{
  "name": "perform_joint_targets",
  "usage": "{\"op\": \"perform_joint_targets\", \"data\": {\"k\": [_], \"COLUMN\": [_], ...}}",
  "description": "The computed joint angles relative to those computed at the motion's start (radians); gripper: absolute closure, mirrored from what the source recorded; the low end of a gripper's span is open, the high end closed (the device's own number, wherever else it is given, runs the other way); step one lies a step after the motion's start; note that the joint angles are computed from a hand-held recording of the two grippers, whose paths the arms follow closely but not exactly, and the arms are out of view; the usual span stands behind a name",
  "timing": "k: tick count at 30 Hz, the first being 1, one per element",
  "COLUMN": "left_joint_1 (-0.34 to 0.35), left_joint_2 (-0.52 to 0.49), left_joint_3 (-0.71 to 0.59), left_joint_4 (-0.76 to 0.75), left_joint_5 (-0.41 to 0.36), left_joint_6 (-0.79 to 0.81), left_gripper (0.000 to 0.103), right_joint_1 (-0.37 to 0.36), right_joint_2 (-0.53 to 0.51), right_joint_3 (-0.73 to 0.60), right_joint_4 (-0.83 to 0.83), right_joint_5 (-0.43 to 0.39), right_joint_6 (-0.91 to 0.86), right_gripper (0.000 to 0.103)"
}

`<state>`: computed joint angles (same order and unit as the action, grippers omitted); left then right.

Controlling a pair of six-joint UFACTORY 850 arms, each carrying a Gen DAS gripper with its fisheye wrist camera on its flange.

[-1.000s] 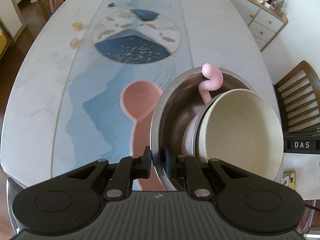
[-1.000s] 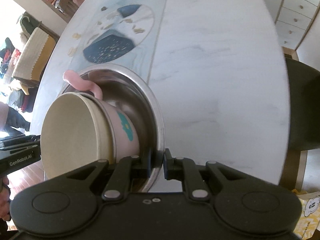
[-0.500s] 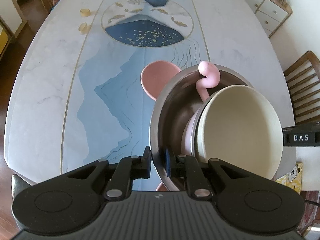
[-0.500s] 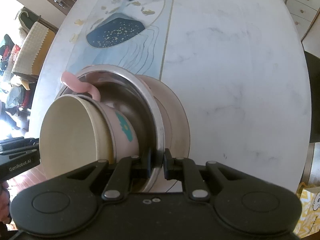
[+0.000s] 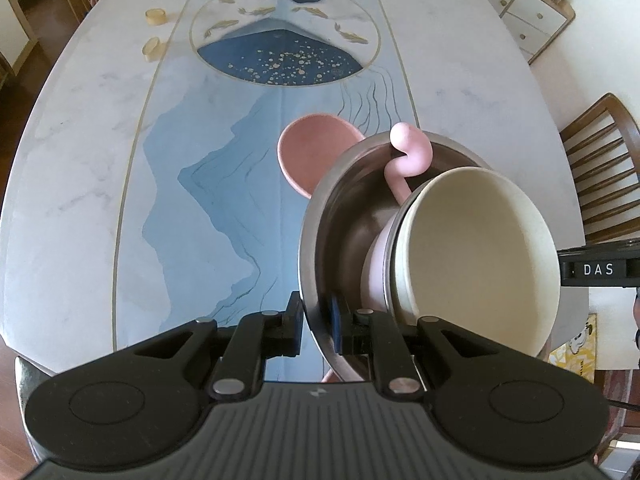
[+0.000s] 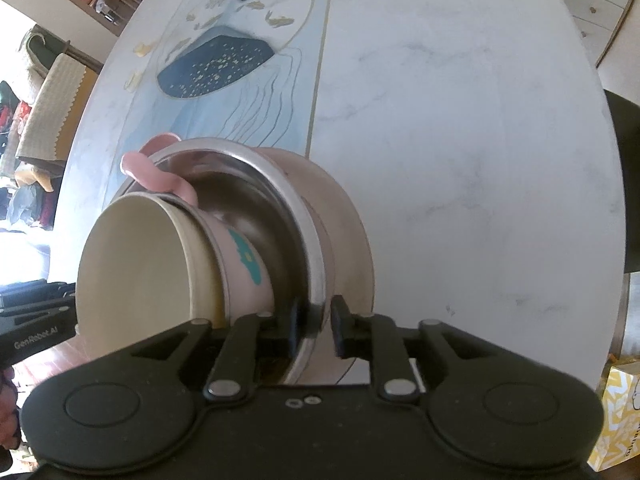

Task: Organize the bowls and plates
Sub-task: 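Lower the steel bowl onto the plates and open both tools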

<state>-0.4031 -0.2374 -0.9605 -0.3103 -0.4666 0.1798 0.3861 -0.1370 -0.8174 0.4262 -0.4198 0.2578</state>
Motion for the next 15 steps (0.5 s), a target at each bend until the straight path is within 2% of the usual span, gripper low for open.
{"op": "perform_joint_targets", "data": {"k": [5,7,9,15], "left_joint_1": [0.004,0.008,0.009,0.012], "left_joint_2": [0.001,0.004,0.009,0.044], "left_joint_3": [0.004,0.007,0.012,0.032], "left_joint_4": [-0.027,-0.032,-0.019,-0.046], "left_joint_5": [0.007,0.010,0.020,0.059], "left_joint_6": [0.051,0.059,0.053,0.105], "left_gripper": [0.089,0.086,0.070,0.050], "right_joint_1": [0.002,0.004,0.008,0.028], "right_joint_2": [0.025,0.039,0.052,0.112], "right_joint_3": [0.015,0.024,0.030,0.062], "right_joint_4": [-0.077,-0.092,-0.127,-0.254], "right_joint_5": [0.011,0.020,0.027,0.048], "right_joint_6": [0.091,0.113,0.154,0.312], "right_gripper": [0.072,0.072,0.071,0.069]}}
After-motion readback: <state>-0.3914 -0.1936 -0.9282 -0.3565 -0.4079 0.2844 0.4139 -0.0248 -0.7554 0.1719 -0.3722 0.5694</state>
